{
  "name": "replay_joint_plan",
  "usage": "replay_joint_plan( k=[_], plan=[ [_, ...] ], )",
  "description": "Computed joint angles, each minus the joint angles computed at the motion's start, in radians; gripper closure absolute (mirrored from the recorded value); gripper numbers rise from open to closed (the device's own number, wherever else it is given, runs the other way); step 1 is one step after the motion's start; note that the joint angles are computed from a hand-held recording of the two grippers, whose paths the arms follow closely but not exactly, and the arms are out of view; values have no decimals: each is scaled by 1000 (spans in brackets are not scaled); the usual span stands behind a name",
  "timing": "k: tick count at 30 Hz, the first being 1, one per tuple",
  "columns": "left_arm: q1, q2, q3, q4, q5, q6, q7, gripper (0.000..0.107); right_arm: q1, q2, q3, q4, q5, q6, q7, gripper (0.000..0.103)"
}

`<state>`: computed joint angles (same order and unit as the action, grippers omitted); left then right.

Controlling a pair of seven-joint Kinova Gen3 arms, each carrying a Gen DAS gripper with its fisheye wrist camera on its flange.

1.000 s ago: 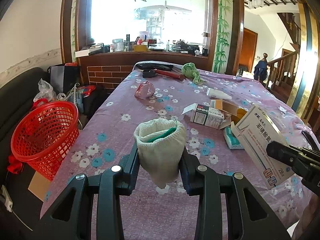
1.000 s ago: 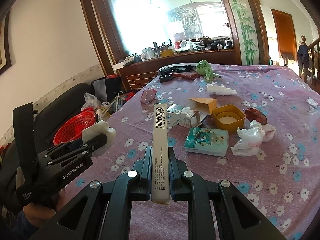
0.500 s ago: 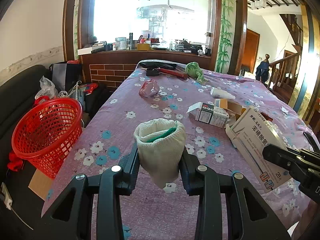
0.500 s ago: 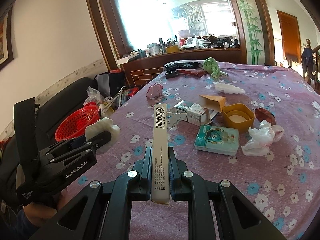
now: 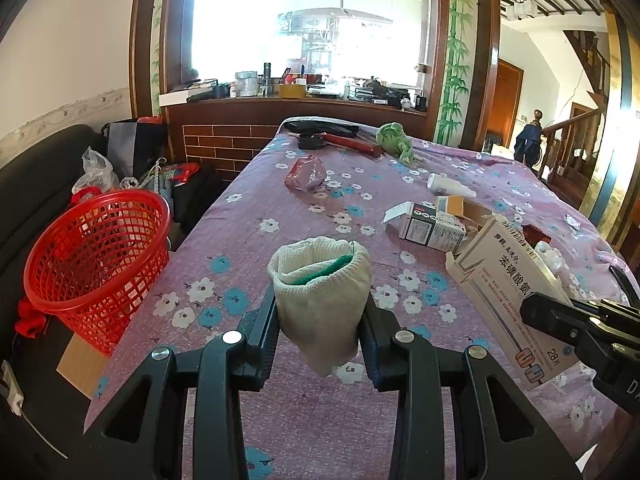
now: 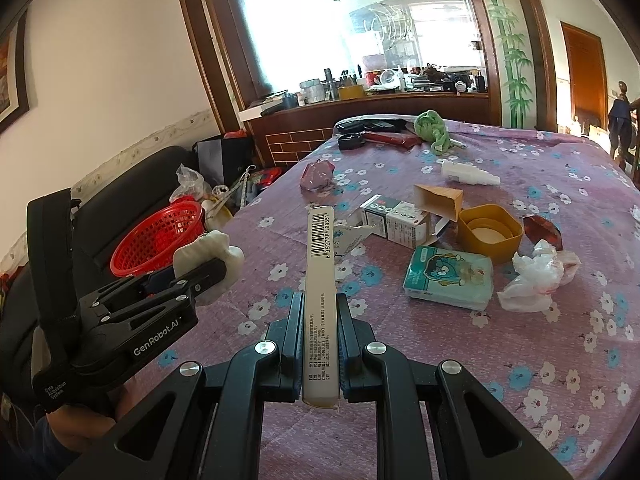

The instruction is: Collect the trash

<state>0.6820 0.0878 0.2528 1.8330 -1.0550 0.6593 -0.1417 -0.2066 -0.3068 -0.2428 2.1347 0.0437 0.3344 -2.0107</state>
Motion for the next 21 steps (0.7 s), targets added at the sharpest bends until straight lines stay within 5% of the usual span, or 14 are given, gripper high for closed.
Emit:
replay_joint_plan(
  k=[12,17,21],
  plan=[
    [-212,-157,-31,39,205,-120,-176,73,-191,129,160,-202,-210,101,265,88],
    [-316,-181,-54,38,276,-115,-265,73,-205,247,149,-367,-332,160,382,88],
    [-394,-171,-73,33,343,-126,-344,73,-204,354,86,-499,-290,183,348,88]
  ],
)
